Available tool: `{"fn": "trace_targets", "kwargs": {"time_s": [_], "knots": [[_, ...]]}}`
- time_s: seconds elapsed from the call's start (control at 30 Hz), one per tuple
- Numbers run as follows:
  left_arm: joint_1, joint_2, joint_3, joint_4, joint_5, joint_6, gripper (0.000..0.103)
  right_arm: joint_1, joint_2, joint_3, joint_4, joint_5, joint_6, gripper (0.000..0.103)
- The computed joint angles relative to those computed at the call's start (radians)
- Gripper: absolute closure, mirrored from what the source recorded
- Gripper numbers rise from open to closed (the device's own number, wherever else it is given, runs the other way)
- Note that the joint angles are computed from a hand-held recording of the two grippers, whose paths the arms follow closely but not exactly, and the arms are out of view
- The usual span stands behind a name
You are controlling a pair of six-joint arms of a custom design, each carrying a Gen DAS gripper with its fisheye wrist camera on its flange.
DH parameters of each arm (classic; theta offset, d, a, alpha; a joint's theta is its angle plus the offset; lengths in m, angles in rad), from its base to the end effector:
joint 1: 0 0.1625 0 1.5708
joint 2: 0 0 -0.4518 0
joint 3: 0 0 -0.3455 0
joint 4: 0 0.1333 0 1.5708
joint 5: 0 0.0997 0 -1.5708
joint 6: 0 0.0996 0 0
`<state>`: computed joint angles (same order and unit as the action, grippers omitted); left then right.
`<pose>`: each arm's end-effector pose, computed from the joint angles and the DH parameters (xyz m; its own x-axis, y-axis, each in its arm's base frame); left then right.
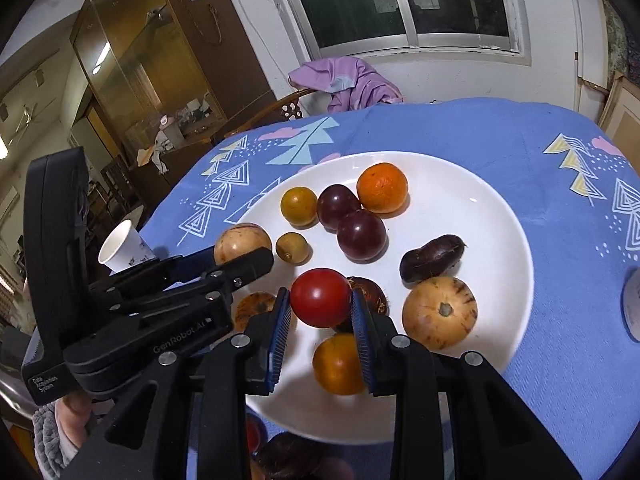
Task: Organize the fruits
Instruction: 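Carry both fruits over the white plate and open both tools to release, then move both tools back toward the remaining fruit pile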
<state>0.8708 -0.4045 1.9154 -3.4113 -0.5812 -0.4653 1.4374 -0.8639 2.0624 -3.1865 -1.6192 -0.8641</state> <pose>-0.1874 -0.5587 -0.0240 -0.8045 -0.1935 -0.5615 0.2781 0.7126 -0.6441 0.0541 -0.5628 0.1337 -0.7336 -0.5902 0.3369 -0.6719 0.7042 -0.2295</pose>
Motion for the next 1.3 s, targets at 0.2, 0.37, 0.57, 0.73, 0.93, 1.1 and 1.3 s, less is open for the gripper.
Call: {"fn": "trace_targets", "kwargs": {"time_s": [0.2, 0.37, 0.57, 0.73, 0.93, 1.1, 1.3], "knots": [[0.022, -0.001, -0.008, 0.006, -0.018, -0.003, 0.058, 0.009, 0.022, -0.011, 0.003, -0.018, -0.032, 0.071], [0.000, 0.005, 0.004, -0.040, 0.019, 0.018, 0.043, 0.002, 0.008, -0.010, 0.020, -0.002, -0.022, 0.070], [-0.033, -0.004, 0.028, -0.087, 0.045, 0.032, 0.037, -0.007, -0.035, -0.002, 0.064, 0.057, -0.011, 0.067], [-0.055, -0.012, 0.048, -0.111, 0.092, 0.033, 0.029, -0.009, -0.074, 0.011, 0.083, 0.093, -0.006, 0.064], [-0.107, -0.039, 0.101, -0.102, 0.122, -0.017, 0.027, -0.025, -0.160, 0.067, 0.093, 0.148, -0.001, 0.060], [-0.209, -0.043, 0.183, 0.008, 0.178, -0.150, 0.020, -0.042, -0.257, 0.143, 0.078, 0.176, -0.005, 0.051], [-0.315, -0.035, 0.307, 0.217, 0.200, -0.455, 0.011, -0.120, -0.388, 0.265, 0.063, 0.240, -0.068, 0.036]]}}
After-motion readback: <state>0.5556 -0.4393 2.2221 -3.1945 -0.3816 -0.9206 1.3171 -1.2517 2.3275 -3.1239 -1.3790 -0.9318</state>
